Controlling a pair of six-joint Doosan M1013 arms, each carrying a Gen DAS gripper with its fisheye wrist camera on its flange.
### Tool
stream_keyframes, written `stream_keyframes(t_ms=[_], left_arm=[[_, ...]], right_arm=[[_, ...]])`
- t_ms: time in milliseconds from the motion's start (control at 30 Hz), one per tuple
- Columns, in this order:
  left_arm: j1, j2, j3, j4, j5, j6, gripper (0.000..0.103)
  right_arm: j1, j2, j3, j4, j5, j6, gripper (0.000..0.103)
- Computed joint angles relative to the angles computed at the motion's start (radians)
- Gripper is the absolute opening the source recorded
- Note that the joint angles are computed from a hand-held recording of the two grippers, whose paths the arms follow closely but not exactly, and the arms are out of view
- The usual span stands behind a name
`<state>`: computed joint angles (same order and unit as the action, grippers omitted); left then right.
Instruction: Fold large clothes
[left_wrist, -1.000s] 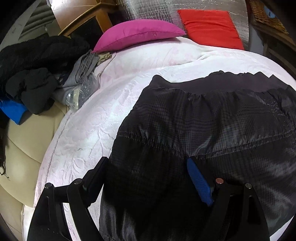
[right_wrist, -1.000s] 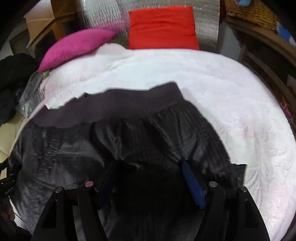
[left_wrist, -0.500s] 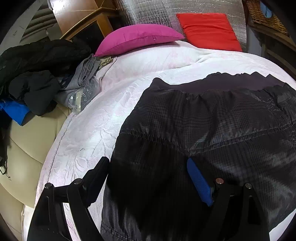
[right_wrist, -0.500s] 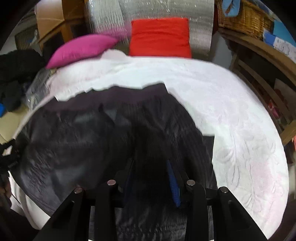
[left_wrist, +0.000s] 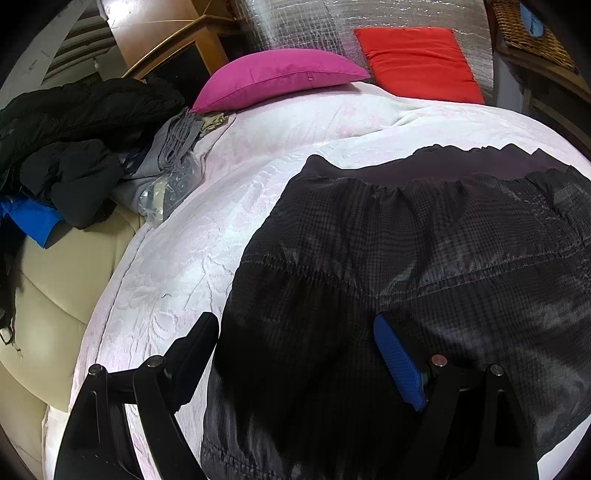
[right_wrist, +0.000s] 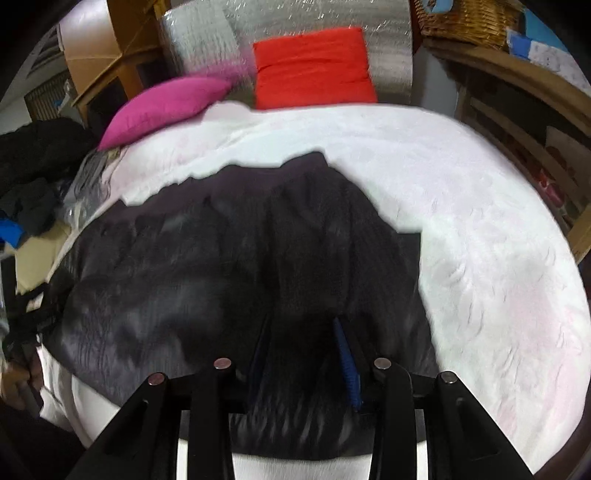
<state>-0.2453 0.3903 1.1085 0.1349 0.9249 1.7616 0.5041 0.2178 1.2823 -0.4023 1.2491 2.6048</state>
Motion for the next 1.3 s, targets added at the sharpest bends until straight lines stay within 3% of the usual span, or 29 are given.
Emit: stream_keyframes(t_ms=[100, 167, 200, 233, 300, 733, 1033, 1300], left_arm=[[-0.002, -0.011, 0.002, 0.009, 0.015, -0.026, 0.086], [-0.009, -0.034, 0.015, 0.047, 0.007, -0.064, 0.086], [-0.012, -0.045, 0.024, 0.066, -0.004, -0.084, 0.086], [-0.013, -0.069, 0.043, 0.074, -0.030, -0.106, 0.086], [-0.012, -0.106, 0.070, 0.062, -0.062, -0.129, 0.087], [-0.022, -0.326, 0.201, 0.122, -0.189, -0.233, 0.098], [0.000, -0.408, 0.223, 0.036, -0.230, -0.177, 0.099], [0.004, -0.470, 0.247, -0.014, -0.235, -0.152, 0.099]], right_arm=[[0.019, 0.016, -0.013, -0.019, 0.051, -0.010, 0.041], [0.034, 0.002, -0.015, -0.027, 0.027, -0.009, 0.041], [0.045, -0.010, -0.009, -0.049, 0.002, 0.017, 0.046], [0.060, -0.020, -0.006, -0.081, -0.009, 0.050, 0.062], [0.099, -0.039, 0.000, -0.178, -0.028, 0.130, 0.073], [0.271, -0.032, -0.126, -0.416, 0.062, 0.186, 0.073], [0.376, 0.007, -0.247, -0.518, 0.223, 0.172, 0.073], [0.420, 0.009, -0.272, -0.497, 0.257, 0.214, 0.073]])
